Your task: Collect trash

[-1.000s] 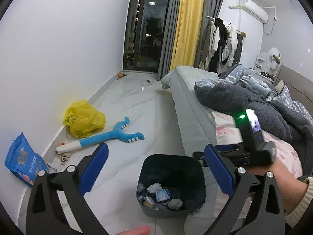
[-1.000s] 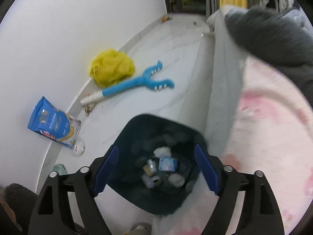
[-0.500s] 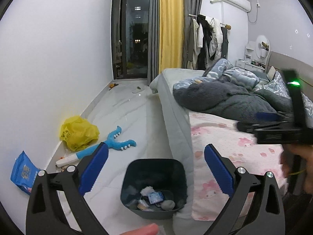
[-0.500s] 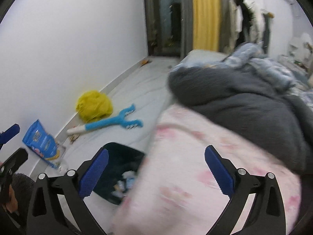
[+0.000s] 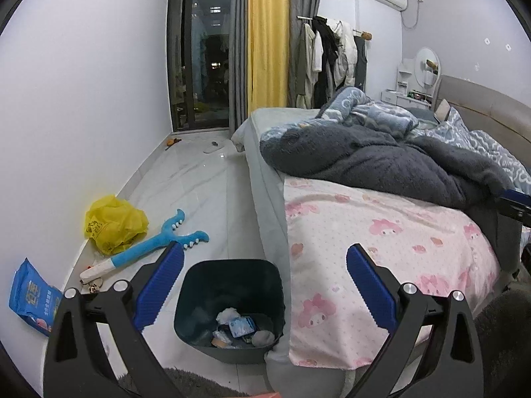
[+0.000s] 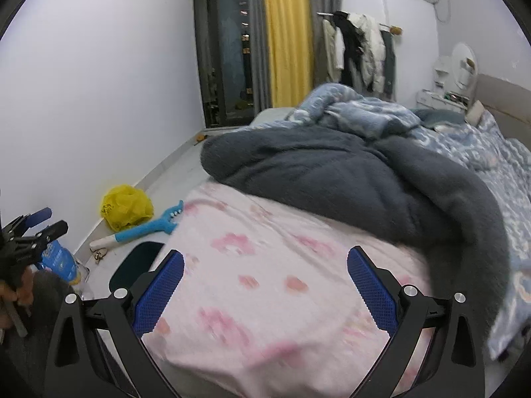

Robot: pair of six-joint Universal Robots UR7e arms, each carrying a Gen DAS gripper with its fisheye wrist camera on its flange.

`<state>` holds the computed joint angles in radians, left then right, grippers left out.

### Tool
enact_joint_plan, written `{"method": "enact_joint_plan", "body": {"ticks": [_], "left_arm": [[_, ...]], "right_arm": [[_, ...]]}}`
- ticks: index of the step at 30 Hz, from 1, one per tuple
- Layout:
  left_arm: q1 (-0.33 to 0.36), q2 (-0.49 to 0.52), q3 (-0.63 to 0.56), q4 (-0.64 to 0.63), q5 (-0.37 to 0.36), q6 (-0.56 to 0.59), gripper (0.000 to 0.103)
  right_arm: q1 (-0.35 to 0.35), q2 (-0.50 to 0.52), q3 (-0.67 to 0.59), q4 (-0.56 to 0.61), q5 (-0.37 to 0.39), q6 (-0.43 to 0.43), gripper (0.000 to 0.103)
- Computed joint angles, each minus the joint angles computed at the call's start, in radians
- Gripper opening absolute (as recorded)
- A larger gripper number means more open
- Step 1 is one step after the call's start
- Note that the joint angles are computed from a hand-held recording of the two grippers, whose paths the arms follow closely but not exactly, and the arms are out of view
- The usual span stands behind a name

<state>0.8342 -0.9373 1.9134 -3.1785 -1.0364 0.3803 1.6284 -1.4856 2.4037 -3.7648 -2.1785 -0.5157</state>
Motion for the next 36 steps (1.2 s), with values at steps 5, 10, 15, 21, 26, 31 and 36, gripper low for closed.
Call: {"method": "enact_joint_plan", "body": {"ticks": [5, 10, 15, 21, 26, 31, 36], "left_arm": [[-0.004, -0.011, 0.020, 0.008, -0.011, -0.025, 0.100], [-0.008, -0.009, 0.031, 0.008, 0.001, -0.037, 0.100], [-0.008, -0.006, 0.036, 0.014, 0.009, -0.031, 0.100], [0.002, -0.003, 0.021, 0.049, 0.014, -0.059, 0.100], [-0.001, -0.006, 0.025, 0.052, 0.010, -0.054, 0.100], [-0.002, -0.005, 0.026, 0.053, 0.011, -0.047, 0.100], [-0.001, -0.005, 0.027, 0.053, 0.011, -0.049, 0.100]], "right_arm": [[-0.043, -0.063, 0.088, -0.022, 0.040, 0.050, 0.100], [-0.053, -0.071, 0.121, -0.062, 0.091, 0.027, 0.100], [-0.049, -0.082, 0.131, -0.055, 0.125, 0.010, 0.100], [-0.044, -0.083, 0.127, -0.047, 0.121, 0.026, 0.100], [-0.050, -0.092, 0.130, -0.039, 0.128, 0.020, 0.100], [-0.047, -0.091, 0.130, -0.040, 0.128, 0.024, 0.100], [-0.046, -0.093, 0.131, -0.037, 0.129, 0.023, 0.100]]}}
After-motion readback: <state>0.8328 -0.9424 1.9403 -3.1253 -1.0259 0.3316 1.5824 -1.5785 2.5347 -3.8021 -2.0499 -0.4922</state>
